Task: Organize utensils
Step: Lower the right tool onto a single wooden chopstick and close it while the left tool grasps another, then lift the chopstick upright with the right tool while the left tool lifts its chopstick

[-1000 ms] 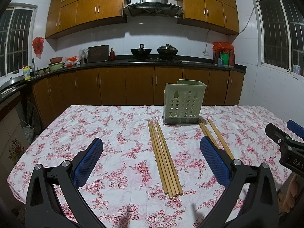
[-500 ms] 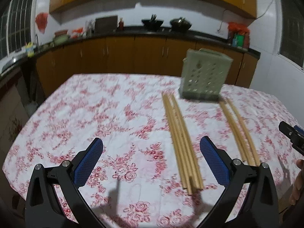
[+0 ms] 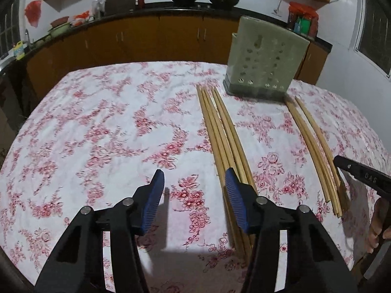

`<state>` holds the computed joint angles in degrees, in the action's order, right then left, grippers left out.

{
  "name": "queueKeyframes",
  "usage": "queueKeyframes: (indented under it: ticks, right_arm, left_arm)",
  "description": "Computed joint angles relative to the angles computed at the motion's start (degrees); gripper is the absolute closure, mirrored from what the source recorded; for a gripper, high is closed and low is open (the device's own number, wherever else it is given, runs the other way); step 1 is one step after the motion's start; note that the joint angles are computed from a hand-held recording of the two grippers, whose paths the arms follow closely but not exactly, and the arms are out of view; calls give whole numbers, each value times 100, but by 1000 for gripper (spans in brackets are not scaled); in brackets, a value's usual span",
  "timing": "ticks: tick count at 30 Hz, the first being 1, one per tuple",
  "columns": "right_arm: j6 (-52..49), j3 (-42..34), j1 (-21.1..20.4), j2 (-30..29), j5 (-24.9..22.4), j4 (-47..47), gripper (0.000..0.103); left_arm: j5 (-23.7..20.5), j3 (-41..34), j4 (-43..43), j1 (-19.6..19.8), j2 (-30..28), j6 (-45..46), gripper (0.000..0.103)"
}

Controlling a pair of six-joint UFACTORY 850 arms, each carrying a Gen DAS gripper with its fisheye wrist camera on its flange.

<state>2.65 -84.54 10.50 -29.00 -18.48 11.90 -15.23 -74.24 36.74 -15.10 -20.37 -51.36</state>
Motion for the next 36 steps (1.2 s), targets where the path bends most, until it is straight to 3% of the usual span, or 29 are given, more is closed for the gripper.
queueKeyframes:
  ticks: [4,8,12,26,30,36]
  right_arm:
    - [481,-69,-2,-51,-37,-536,93]
    - [1001,-63,18,-42,-20,-1098,94]
    - [1018,-59,15,-44,-5,-1125,94]
    - [1196,1,64,-9,41,-1426,90]
    - [1263,-5,84,-21,78,-1609,91]
    - [1383,-307,-1,-234,17,-1692,94]
  left_arm:
    - [67,-40,-692,30,-46,725,55]
    - [149,-95,-1818,64,-93,1864,64]
    - [89,-160,-2222,47,-146,2337,72]
    - [-349,-354,-1341,-13,-313,1623,80]
    - [-393,-487,-1340,29,-418,1660,95]
    - [-463,-783,-1393,233,-632,1694,95]
